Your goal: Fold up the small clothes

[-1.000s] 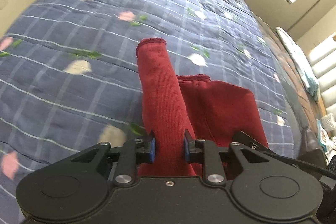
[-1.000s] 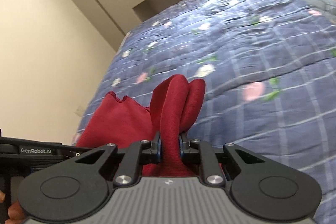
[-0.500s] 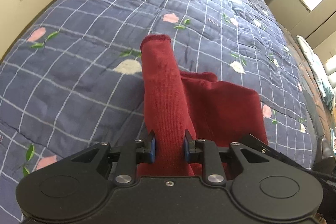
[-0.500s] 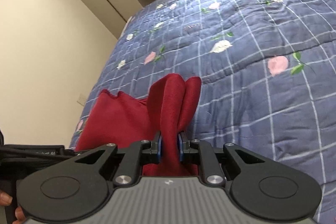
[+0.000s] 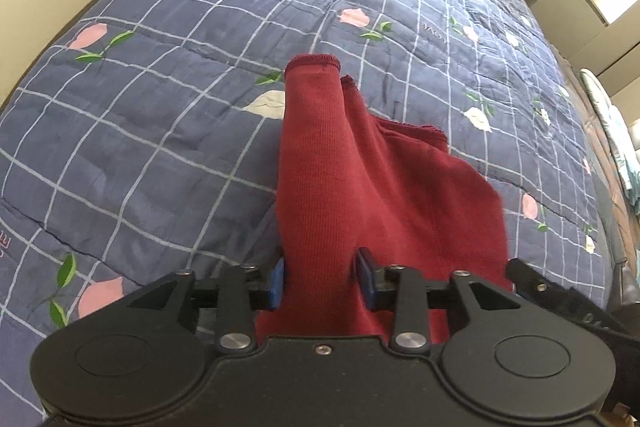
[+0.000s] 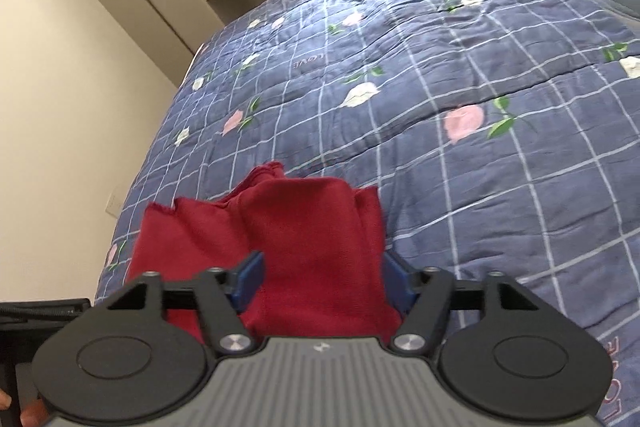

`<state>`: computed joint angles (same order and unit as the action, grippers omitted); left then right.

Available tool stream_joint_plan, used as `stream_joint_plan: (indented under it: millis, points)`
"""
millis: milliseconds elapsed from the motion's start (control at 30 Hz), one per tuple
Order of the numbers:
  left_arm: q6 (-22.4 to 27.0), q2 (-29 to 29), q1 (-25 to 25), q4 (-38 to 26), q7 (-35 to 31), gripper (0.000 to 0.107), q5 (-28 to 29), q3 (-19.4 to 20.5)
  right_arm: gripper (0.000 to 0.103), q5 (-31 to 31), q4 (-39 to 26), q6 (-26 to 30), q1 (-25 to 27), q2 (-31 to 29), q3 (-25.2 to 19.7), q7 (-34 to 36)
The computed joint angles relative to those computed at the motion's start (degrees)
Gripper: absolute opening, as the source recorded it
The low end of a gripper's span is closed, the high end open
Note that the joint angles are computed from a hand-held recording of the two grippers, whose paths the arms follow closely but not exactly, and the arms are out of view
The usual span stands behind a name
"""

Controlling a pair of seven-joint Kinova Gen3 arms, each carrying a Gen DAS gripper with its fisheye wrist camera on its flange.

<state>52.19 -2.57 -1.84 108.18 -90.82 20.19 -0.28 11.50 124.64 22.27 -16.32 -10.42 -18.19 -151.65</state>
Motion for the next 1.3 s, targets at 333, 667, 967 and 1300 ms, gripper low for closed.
stream_joint_plan:
  millis: [333,667,967,1300]
  points:
    - [0.3,-2.8,-0.3,0.4,1.5,0.086,-2.4,-0.2,0.103,10.7,-3.6,8.3,3.1,-3.9,-7.8,-10.7]
    - [2.4,-11.1,1.0,-2.0,8.1,0.099,-9.5,1.6,0.103,10.0,-8.2,15.9,0.7,-11.3,-8.6,-5.3]
    - [10.1,-23.8,1.1,-6.5,17.0,0.102,-18.0,6.6,0.103,1.4,-13.3,25.1,-1.8,-23.7,-6.3,8.5]
    - [28.1,-38.4,-0.9,-15.1,24.0,0.102,-20.4,12.3,0.103,-6.9,-23.7,42.8,-1.4,-35.1,-4.4,20.7]
